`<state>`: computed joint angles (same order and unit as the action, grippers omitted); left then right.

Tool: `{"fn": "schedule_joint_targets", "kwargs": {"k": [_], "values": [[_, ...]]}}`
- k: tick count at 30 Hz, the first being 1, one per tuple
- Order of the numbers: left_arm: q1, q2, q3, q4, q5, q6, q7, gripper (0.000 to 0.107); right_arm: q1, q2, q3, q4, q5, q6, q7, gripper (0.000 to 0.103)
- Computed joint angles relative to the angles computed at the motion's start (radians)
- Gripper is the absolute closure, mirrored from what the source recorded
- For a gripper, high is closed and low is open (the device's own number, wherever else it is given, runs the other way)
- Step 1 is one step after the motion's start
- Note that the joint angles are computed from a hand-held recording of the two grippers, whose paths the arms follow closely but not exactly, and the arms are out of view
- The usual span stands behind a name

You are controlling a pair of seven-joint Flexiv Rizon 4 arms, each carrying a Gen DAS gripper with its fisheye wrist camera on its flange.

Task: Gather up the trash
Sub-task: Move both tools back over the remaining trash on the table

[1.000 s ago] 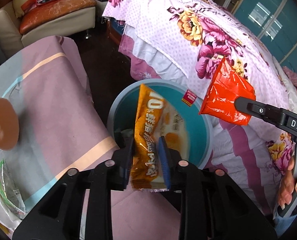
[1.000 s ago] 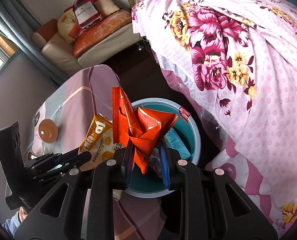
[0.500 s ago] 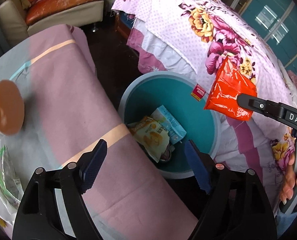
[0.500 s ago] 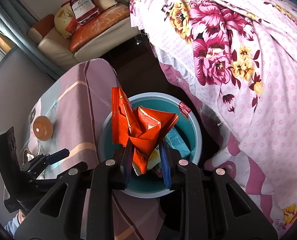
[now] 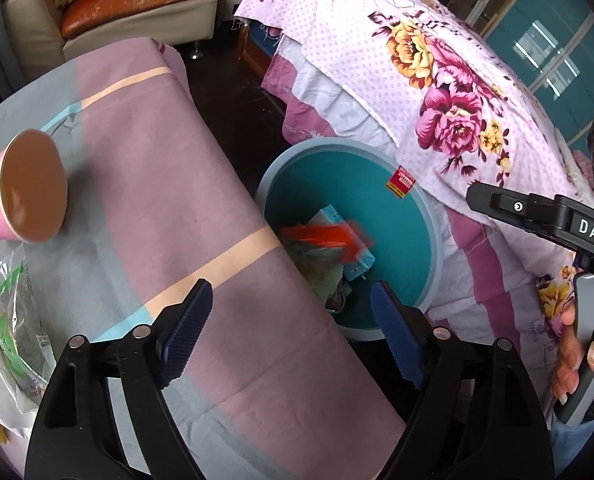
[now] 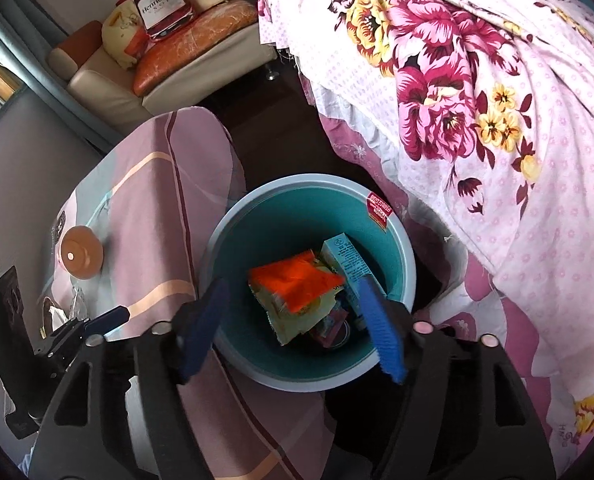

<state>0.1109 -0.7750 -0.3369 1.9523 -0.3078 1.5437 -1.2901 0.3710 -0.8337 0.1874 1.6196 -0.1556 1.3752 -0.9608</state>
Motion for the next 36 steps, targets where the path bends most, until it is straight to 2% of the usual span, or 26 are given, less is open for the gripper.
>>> {"fn": "schedule_joint_targets", "kwargs": {"k": [2,8,16,19,22,25,36], "values": [[0.016,0.003,-0.016,0.017,0.001,0.023,0.001,0.015,0.008,0.008,-0.008,0.005,-0.001,-0.007,0.009,0.028],[0.071,0.018,-0.065,0.067,0.022,0.054,0.0,0.014,0.032,0.033,-0.018,0.027,-0.009,-0.032,0.03,0.027],[0.184,0.043,-0.152,0.159,0.071,0.11,-0.022,0.014,0.078,0.072,-0.035,0.065,-0.04,-0.043,0.057,0.027],[0.242,0.054,-0.187,0.207,0.105,0.143,-0.041,0.014,0.092,0.085,-0.029,0.073,-0.052,-0.054,0.058,0.022],[0.286,0.066,-0.206,0.244,0.146,0.167,-0.069,0.014,0.11,0.097,-0.03,0.081,-0.067,-0.065,0.061,0.022],[0.345,0.079,-0.234,0.291,0.191,0.186,-0.095,0.014,0.107,0.103,0.008,0.071,-0.061,-0.104,0.039,0.02],[0.582,0.159,-0.29,0.498,0.369,0.237,-0.15,0.014,0.168,0.111,0.06,0.058,-0.055,-0.165,-0.023,0.019]]}}
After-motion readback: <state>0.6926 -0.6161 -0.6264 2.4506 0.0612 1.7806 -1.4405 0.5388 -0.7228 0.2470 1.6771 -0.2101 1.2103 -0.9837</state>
